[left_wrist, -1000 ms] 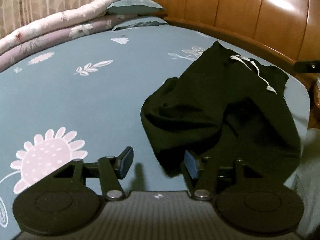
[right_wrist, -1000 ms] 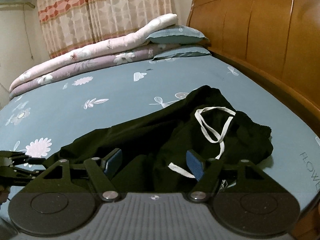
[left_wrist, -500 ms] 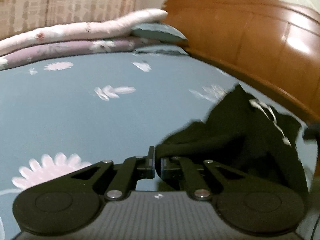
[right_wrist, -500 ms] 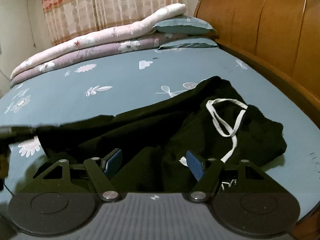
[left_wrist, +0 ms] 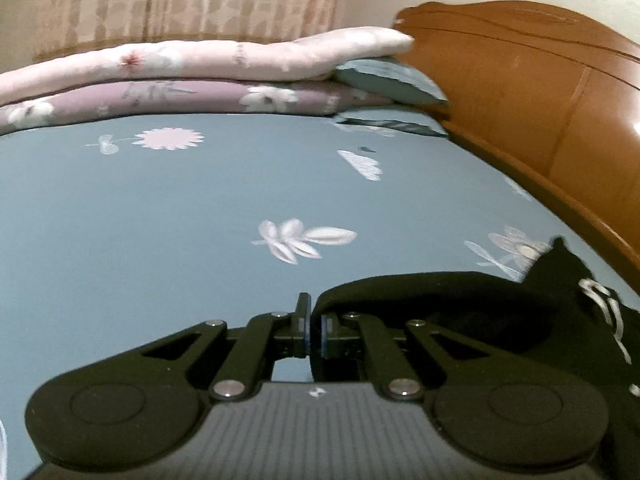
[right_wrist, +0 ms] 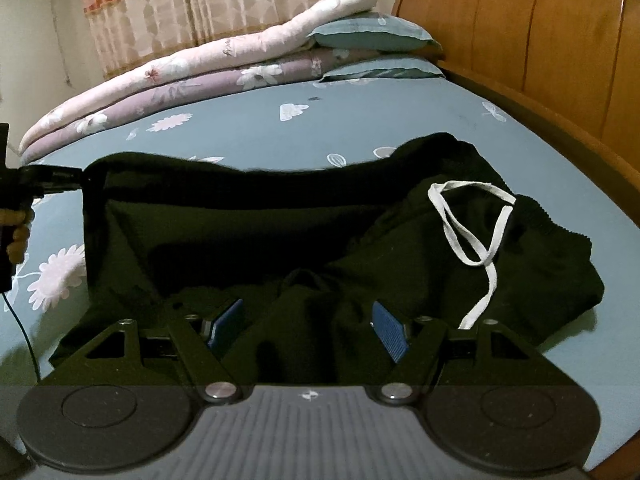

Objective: Fold clothes

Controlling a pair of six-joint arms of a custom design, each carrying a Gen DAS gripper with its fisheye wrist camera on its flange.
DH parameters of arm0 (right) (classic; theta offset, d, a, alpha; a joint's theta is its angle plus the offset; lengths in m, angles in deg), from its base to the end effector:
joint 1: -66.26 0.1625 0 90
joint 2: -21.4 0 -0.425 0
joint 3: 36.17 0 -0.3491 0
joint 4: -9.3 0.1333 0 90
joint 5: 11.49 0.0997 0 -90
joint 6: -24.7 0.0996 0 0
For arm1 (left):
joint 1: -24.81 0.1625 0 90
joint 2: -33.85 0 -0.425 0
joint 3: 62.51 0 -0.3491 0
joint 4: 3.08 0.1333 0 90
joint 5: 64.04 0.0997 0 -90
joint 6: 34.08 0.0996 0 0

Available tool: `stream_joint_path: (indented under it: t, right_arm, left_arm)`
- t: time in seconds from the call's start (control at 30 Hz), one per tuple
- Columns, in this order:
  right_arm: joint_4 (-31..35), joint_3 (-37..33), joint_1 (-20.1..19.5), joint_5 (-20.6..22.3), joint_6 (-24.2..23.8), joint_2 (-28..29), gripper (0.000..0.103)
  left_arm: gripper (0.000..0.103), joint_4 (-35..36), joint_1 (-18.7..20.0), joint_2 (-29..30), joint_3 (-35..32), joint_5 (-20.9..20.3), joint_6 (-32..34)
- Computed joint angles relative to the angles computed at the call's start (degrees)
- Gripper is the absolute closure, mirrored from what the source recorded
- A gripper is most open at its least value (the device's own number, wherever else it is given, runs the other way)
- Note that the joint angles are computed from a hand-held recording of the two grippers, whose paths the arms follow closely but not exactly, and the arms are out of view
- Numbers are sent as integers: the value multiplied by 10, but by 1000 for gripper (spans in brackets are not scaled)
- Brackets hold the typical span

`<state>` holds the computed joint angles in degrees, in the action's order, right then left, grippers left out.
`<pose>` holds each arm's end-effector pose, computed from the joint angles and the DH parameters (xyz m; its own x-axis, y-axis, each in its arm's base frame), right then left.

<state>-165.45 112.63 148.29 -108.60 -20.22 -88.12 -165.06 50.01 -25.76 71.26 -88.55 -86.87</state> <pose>0.0826 -0.2828 0.3438 -0.7559 -0.3311 0.5648 -0.6164 0.6506 -0.4435 -0.2741 -0.3765 0.1482 -0.8080 -0.1029 -0.5801 0.4311 0.5680 -0.7011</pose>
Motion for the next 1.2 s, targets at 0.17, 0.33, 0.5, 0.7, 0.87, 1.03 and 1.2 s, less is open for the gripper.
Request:
stream_joint_path:
  t: [0.17, 0.33, 0.5, 0.7, 0.87, 1.03, 1.2]
  right_arm:
    - [-28, -2, -4, 8, 2, 35, 28]
    - [-48, -9, -2, 22, -6, 69, 28]
    - [-73, -28, 7, 41, -14, 114, 28]
    - [-121, -60, 20, 54, -15, 188, 28]
    - [-122, -92, 19, 72, -4, 237, 28]
    - [-114, -99, 4, 87, -12, 264, 28]
    - [-94, -96, -5, 93, -20, 255, 26]
  left_arm:
    - [101, 40, 46, -13, -34, 21, 6]
    - [101, 40, 95, -5, -75, 23, 49]
    - [101, 56, 134, 19, -125, 28, 86]
    - [100, 88, 168, 52, -195, 50, 112]
    - [100, 140, 194, 74, -241, 49, 101]
    - [97, 201, 203, 86, -260, 37, 84]
    - [87, 271, 189, 57, -252, 11, 43]
